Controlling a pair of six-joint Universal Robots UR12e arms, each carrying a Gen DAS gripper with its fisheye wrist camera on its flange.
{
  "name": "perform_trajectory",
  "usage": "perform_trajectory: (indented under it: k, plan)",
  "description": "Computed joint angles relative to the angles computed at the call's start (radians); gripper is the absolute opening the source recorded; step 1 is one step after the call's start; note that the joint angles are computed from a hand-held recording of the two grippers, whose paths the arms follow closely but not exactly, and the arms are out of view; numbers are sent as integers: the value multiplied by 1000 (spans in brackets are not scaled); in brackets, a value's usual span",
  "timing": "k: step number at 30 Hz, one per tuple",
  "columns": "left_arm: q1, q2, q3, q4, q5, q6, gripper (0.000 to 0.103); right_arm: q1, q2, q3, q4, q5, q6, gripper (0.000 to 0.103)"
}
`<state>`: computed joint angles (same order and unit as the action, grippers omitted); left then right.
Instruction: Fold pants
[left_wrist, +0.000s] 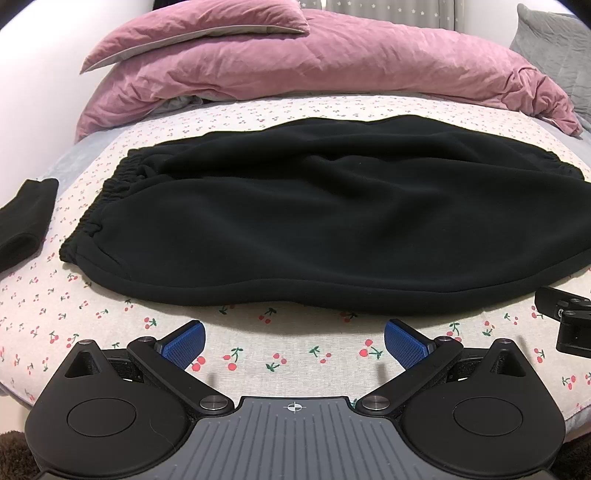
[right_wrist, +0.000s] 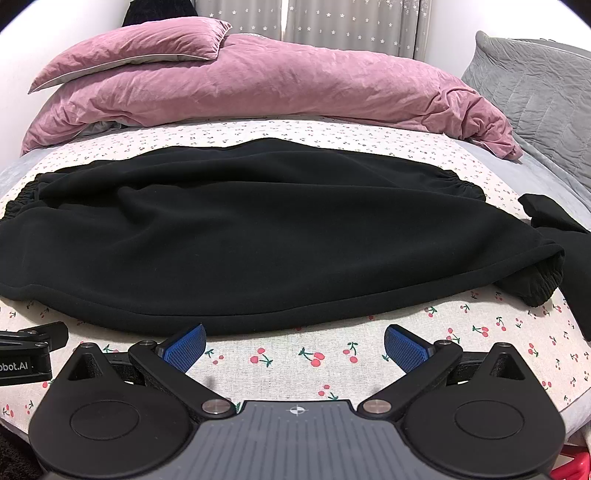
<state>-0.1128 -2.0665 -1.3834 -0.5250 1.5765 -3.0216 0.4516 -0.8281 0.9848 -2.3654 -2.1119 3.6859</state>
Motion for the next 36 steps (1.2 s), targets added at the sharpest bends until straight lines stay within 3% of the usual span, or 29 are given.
perform_trajectory:
  k: [26,32,36]
  plan:
    - [9,-3,-2,20,0,-36,103,-5,-8,12,-11,4,9,103]
    - [30,-11,8,11,-47,-20,103,-12,-35,50,-41,-28,14,103]
    - [54,-12,-3,55,-95,-15,103,-23,-66,101,-83,-57,12,103]
